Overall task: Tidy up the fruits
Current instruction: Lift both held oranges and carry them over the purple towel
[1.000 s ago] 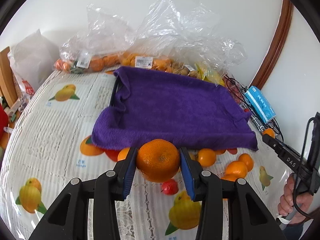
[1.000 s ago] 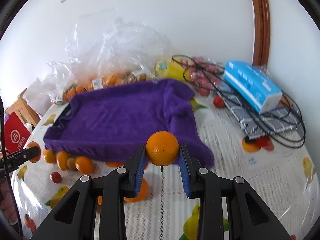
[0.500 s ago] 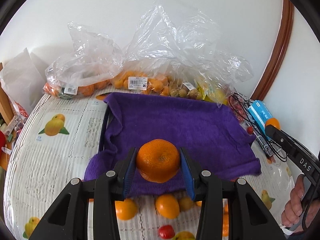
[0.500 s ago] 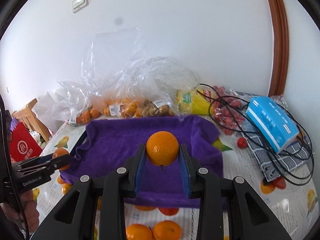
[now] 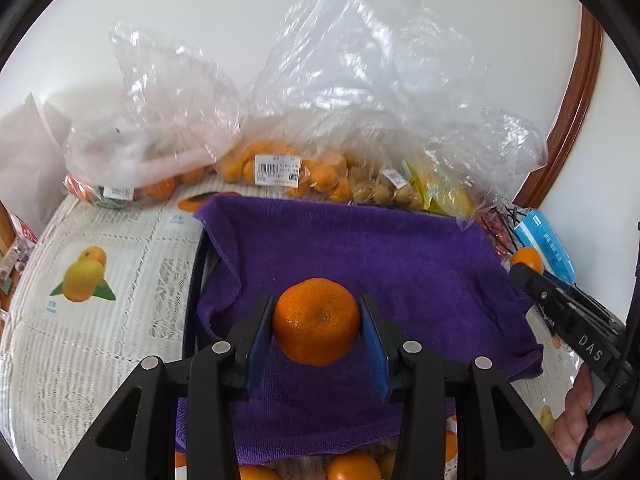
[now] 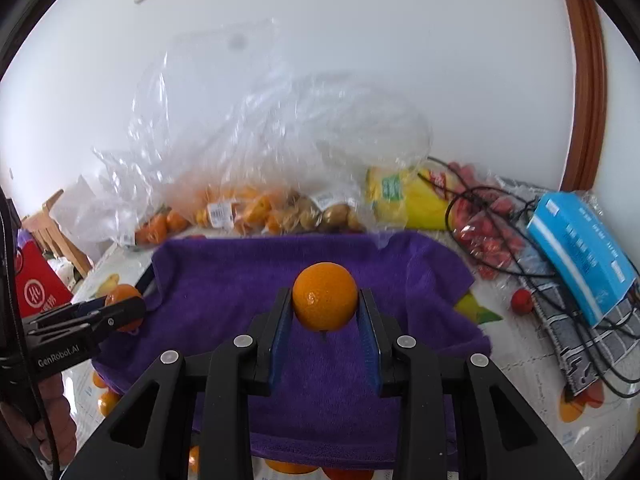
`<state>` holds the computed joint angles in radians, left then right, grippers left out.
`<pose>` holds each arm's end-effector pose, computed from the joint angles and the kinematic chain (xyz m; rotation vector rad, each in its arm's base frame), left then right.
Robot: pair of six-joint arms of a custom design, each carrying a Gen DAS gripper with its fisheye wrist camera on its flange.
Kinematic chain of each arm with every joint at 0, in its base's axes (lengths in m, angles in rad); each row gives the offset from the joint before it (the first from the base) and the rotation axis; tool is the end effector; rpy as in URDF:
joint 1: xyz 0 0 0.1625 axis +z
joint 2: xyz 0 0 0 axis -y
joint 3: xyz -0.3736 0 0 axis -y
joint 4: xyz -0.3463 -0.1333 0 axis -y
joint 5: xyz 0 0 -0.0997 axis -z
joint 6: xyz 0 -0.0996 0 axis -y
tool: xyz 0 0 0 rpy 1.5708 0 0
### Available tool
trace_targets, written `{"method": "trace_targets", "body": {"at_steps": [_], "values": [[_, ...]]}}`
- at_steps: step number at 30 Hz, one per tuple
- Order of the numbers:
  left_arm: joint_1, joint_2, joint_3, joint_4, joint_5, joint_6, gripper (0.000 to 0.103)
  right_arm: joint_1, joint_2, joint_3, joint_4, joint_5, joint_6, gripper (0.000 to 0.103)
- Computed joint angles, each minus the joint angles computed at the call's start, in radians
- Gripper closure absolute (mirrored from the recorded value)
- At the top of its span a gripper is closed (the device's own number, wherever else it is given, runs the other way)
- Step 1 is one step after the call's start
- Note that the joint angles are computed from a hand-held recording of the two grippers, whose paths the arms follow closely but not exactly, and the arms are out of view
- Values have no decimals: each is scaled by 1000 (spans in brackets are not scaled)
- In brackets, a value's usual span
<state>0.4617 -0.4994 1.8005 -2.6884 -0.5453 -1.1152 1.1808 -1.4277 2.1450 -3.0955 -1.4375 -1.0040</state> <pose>-0.3582 -0.4223 -0.0614 0.1130 2.3178 -1.0754 -0.0373 -0.4761 0.3084 0.8427 -2.4169 0.9477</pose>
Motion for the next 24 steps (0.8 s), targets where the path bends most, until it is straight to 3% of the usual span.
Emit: {"method": "trace_targets", "body": {"at_steps": [14, 24], "values": [[25, 19, -16, 23, -2, -20, 63, -13, 78, -13, -60, -74, -34, 71], [36, 12, -20, 52, -26, -54, 63, -2, 79, -9, -67, -108, -46, 71]]}}
